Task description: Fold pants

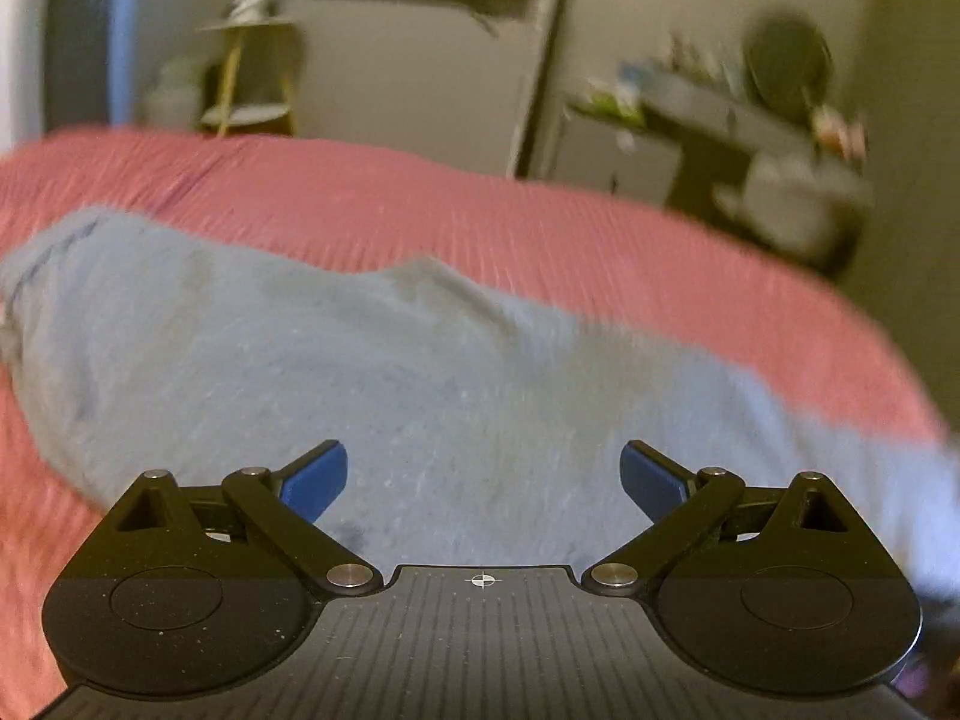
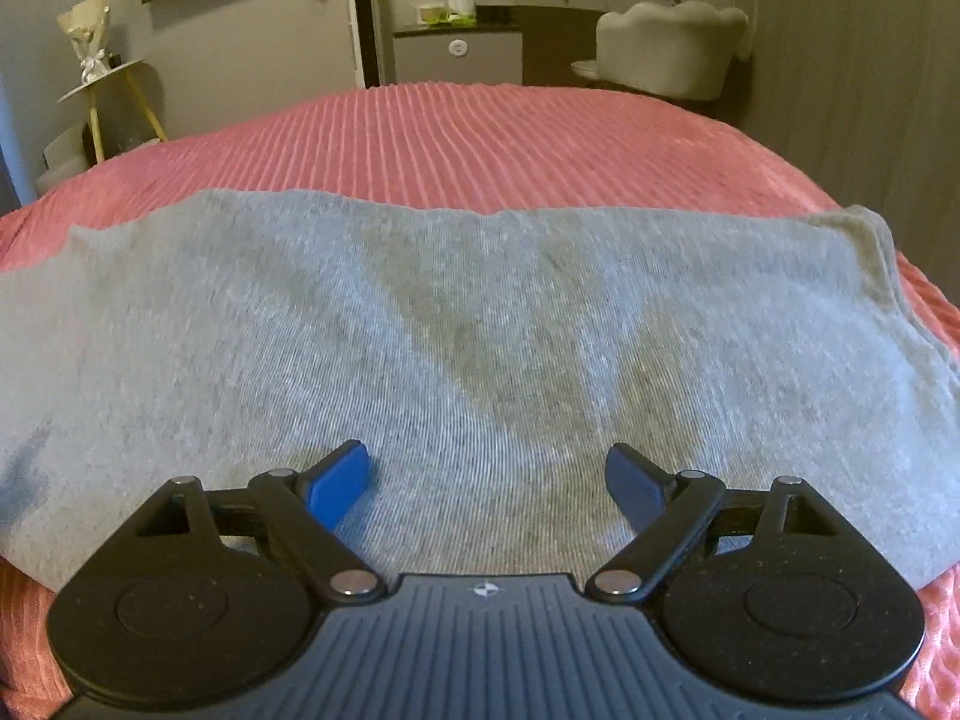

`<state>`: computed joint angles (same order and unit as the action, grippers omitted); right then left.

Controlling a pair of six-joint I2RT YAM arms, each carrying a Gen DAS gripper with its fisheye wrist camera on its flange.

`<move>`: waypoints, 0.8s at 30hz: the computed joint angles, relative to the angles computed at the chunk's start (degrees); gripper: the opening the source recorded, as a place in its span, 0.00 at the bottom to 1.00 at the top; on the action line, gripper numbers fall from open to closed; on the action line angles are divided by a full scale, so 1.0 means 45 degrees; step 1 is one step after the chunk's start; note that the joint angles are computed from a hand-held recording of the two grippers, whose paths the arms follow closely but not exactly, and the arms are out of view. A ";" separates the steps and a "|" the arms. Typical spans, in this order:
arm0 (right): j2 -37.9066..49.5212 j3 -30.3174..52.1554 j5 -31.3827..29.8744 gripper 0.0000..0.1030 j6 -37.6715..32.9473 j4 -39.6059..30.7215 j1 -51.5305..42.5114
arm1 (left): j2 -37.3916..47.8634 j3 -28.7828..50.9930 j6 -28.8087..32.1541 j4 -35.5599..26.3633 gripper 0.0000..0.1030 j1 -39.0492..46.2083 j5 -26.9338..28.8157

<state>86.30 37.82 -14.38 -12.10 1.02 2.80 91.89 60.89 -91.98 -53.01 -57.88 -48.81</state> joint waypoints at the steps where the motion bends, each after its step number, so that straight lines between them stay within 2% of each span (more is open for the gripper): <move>1: -0.0032 -0.0021 0.0019 0.84 -0.0012 0.0019 0.0024 | 0.0195 0.0154 0.0456 0.0196 0.97 0.0327 0.0659; 3: -0.0199 -0.0306 0.0131 0.84 -0.0023 0.0325 0.0125 | 0.0108 -0.0260 0.1164 0.1258 0.97 0.0906 0.1832; 6: -0.0237 -0.1160 -0.0006 0.84 0.0117 0.1880 0.0083 | 0.0170 -0.0631 0.1112 0.1653 0.97 0.1773 0.3481; 7: -0.0226 -0.1336 0.0049 0.84 0.0139 0.2184 0.0116 | 0.0231 -0.0660 0.0981 0.1751 0.97 0.1825 0.3647; 10: -0.0211 -0.1402 0.0059 0.84 0.0128 0.2317 0.0110 | 0.0443 -0.0656 0.0593 0.1554 0.97 0.1832 0.3583; 14: -0.0257 -0.1307 -0.0096 0.84 -0.0342 0.2058 -0.0025 | 0.1353 0.0220 0.0402 0.0791 0.97 0.1690 0.3440; 17: -0.0414 -0.1027 0.0031 0.84 -0.1154 0.1467 -0.0246 | 0.1214 -0.0001 0.0000 0.0964 0.97 0.1534 0.3364; 19: -0.0306 -0.0720 0.0738 0.84 -0.1618 0.1341 -0.0622 | 0.0665 -0.0464 -0.0399 0.1165 0.97 0.1446 0.3255; 21: 0.0156 -0.0236 0.2133 0.84 -0.0931 0.1359 -0.1176 | 0.0082 -0.1004 -0.0967 0.1415 0.97 0.1333 0.3018; 24: 0.0700 0.0751 0.1343 0.84 0.1123 0.0549 -0.2779 | -0.0942 -0.1716 -0.2757 0.0977 0.97 0.0832 0.1974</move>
